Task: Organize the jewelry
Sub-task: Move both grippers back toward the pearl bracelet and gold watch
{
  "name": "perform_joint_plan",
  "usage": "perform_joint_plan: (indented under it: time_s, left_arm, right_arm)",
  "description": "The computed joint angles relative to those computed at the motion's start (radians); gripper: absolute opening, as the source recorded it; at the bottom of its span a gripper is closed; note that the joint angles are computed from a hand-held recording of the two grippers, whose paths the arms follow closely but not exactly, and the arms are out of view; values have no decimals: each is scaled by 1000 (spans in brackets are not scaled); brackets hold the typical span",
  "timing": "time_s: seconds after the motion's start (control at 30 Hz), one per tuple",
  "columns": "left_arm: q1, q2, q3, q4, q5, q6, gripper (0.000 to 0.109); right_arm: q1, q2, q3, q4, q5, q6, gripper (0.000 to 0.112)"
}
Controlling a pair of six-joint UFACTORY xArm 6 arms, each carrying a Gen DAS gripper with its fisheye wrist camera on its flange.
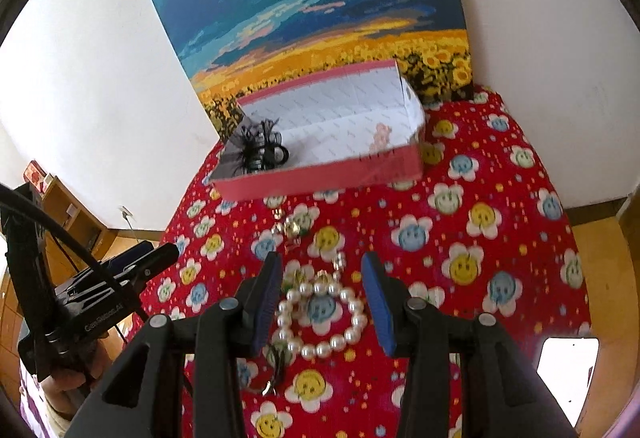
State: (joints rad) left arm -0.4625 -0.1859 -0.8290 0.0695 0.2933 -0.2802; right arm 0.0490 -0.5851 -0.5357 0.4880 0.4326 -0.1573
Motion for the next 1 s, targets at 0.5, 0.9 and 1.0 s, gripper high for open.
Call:
perform_joint_plan:
  time_s: [0.5,0.9,1.0]
  left_arm:
    - [-60,-28,96,-21,8,-3,47]
    - [-101,10,92,-32,42,13,47]
    - [-103,24,87,-15,47,-3,47]
  right_arm:
    - [5,-82,123,95,5,-11,44]
    - [-36,-93,151,98,30,-9,44]
    - [-49,-97,158,119,30,-31,44]
